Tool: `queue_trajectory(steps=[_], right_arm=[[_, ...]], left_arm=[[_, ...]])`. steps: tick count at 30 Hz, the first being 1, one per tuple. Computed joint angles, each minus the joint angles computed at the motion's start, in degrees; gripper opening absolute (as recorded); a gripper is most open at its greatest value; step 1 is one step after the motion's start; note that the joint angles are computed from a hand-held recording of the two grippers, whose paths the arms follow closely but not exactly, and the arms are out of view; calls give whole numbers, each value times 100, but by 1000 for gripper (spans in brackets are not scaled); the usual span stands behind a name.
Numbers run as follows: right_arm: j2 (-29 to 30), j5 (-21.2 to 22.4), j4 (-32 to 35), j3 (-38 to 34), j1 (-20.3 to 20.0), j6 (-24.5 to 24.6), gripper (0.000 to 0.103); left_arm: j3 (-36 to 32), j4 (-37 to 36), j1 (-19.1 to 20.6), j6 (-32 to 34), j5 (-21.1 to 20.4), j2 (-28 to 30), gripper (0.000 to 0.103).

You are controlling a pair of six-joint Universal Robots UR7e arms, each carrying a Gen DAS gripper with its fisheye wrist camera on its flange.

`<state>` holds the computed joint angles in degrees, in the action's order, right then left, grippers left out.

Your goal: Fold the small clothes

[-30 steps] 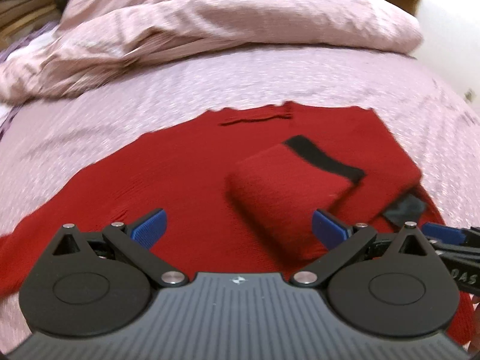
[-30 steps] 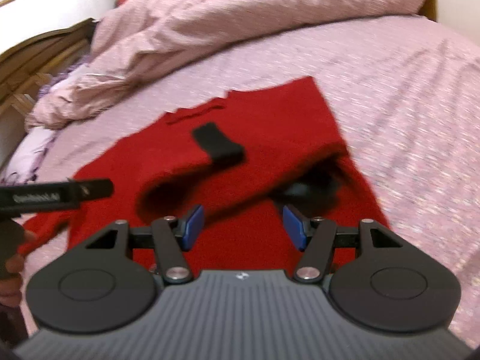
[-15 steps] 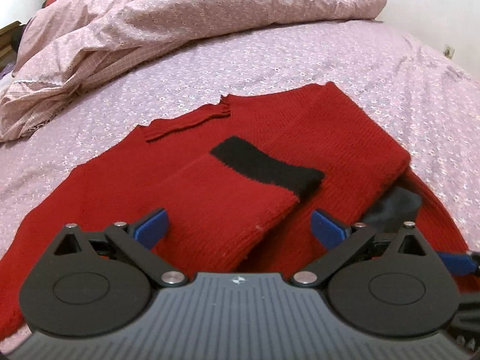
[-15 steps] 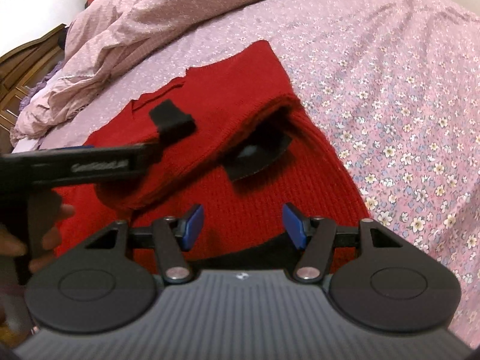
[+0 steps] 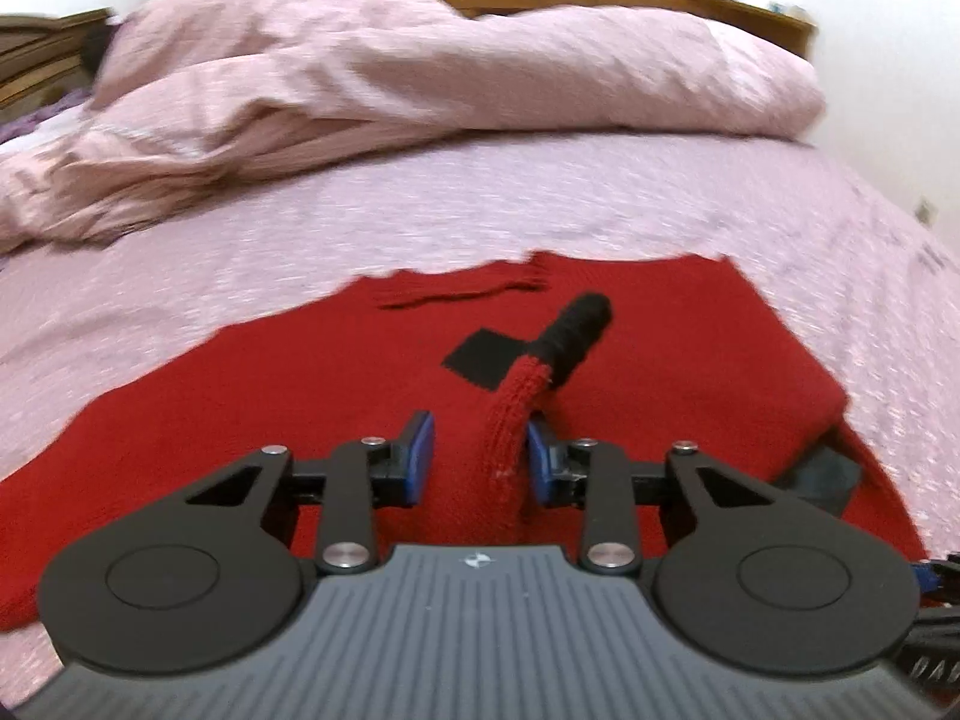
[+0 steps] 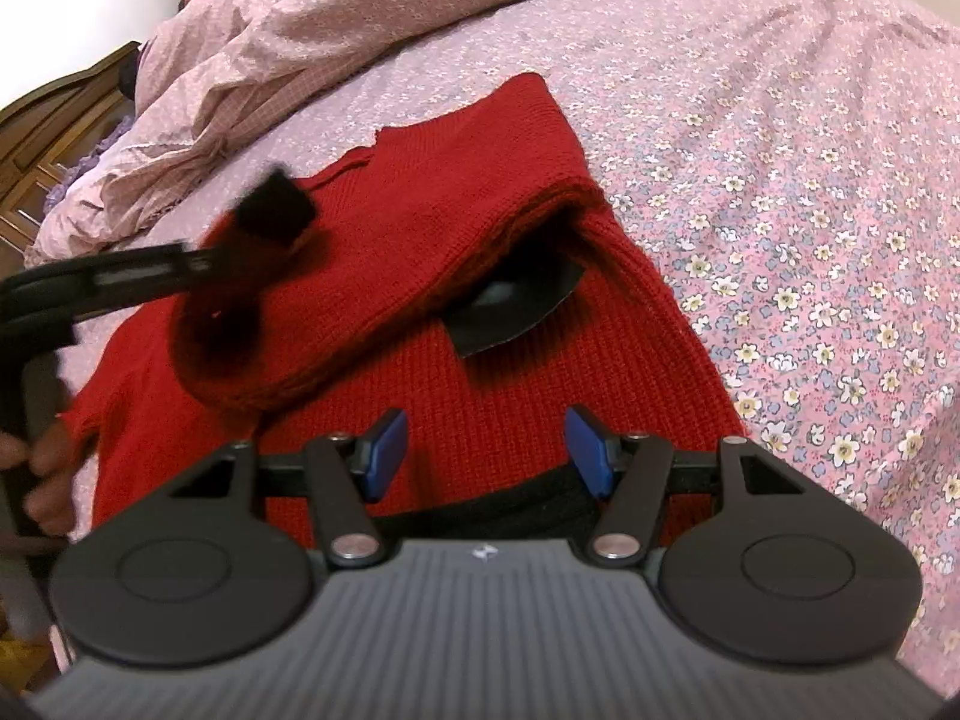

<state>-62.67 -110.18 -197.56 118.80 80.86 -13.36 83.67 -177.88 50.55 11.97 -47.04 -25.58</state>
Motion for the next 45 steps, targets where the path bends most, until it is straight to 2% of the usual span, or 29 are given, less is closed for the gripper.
queue_trajectory(steps=[9,17,21,24,27,32,36,41,45], right_arm=[[106,-203,-42,-68,100,1,61],[175,-388,-32,-129,179,-71,62],[207,-457,-6,-173,209,-78,62],[251,-516,-9,-214,231,-100,62],[282,-565,-14,-237,247,-123,62],[309,-525,-17,-245,228,-207,66],[305,-539,61,-264,230,-263,67],[149,-487,531,-413,265,-230,67],[117,-525,566,-675,322,-560,67]], left_arm=[[799,-71,203,-635,732,-675,40],[1357,541,470,-1472,481,-1235,41],[1605,492,521,-1629,404,-1393,48],[1699,276,540,-1503,345,-1461,51],[1706,84,579,-1355,210,-1500,53],[1485,264,669,-1180,-110,-1455,54],[1208,487,731,-1131,-53,-1274,54],[951,542,828,-1103,-92,-1119,54],[845,484,872,-1037,-122,-1033,54]])
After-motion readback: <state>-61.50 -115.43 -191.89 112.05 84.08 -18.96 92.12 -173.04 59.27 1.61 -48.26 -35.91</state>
